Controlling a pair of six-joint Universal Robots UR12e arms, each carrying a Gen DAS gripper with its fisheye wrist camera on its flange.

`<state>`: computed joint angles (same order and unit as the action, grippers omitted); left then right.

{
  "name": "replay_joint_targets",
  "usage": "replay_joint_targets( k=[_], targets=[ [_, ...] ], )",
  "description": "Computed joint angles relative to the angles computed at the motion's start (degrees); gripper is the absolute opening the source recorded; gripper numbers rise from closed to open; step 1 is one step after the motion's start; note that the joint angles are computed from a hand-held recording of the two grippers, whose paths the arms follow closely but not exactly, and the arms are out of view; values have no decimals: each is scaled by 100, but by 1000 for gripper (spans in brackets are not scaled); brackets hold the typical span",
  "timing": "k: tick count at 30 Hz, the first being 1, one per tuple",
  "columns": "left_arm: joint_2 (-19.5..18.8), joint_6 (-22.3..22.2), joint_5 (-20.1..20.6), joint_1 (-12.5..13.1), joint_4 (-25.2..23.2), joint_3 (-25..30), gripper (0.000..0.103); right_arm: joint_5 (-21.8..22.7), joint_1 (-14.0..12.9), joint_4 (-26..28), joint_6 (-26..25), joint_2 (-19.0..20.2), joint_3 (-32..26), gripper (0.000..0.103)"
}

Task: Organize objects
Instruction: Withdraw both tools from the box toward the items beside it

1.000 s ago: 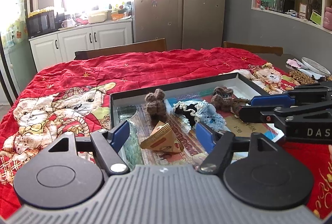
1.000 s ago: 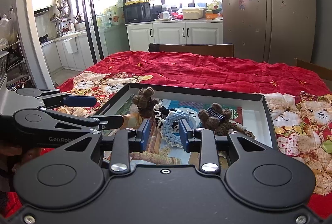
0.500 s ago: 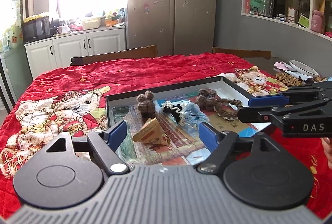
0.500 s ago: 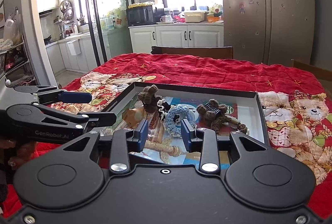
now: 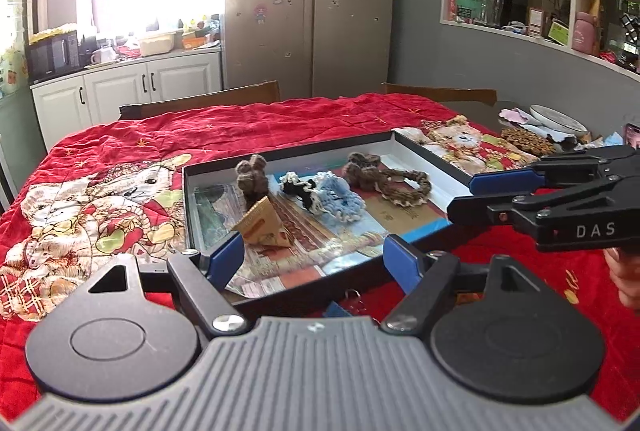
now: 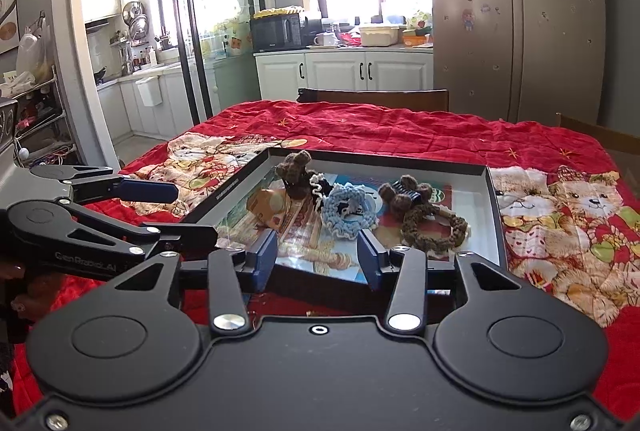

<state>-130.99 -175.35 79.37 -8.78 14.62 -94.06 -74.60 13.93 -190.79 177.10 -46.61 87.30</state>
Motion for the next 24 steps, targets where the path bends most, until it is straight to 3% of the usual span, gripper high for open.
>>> replay_joint_targets(
  k=[16,24],
  targets=[
    [127,-23,-329,-6,85,-344,86,-1,-28,-297,-16,-67,329,52],
    [147,52,-561,2,-55,-450,86,23,-20,-366,-56,-24,368,62]
  ],
)
